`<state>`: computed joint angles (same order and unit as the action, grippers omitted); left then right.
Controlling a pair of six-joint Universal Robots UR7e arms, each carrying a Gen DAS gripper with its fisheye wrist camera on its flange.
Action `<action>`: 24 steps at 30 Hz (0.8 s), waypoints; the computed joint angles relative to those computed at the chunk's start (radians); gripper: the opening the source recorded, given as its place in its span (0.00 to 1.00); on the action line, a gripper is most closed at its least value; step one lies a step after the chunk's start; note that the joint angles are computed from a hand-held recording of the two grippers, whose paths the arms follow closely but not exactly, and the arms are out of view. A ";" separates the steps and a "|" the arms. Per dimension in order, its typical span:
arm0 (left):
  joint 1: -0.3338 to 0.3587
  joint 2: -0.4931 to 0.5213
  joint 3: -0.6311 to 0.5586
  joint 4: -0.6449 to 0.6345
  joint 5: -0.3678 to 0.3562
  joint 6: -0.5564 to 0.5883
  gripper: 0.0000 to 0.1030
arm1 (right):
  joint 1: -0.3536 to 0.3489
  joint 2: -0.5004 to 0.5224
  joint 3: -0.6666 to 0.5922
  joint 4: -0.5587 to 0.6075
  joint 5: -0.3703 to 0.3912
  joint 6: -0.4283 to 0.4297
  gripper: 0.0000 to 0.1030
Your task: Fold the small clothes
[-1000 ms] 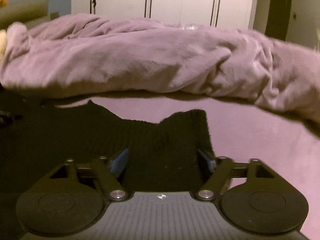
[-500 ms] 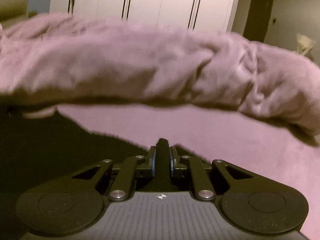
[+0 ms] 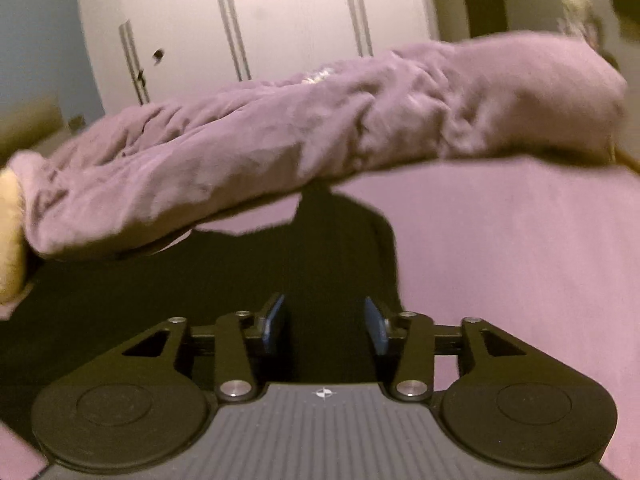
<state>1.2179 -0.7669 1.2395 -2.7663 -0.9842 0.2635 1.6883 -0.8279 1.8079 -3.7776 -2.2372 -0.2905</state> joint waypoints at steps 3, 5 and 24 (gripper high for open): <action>0.020 -0.091 0.102 0.026 -0.007 -0.127 0.91 | 0.027 -0.038 0.138 -0.062 -0.038 0.097 0.54; 0.039 -0.148 0.146 0.069 -0.074 -0.214 0.91 | 0.036 -0.064 0.222 -0.096 -0.030 0.184 0.59; 0.137 -0.074 -0.028 0.248 -0.495 -0.460 0.83 | -0.070 -0.046 0.290 -0.157 0.238 0.514 0.66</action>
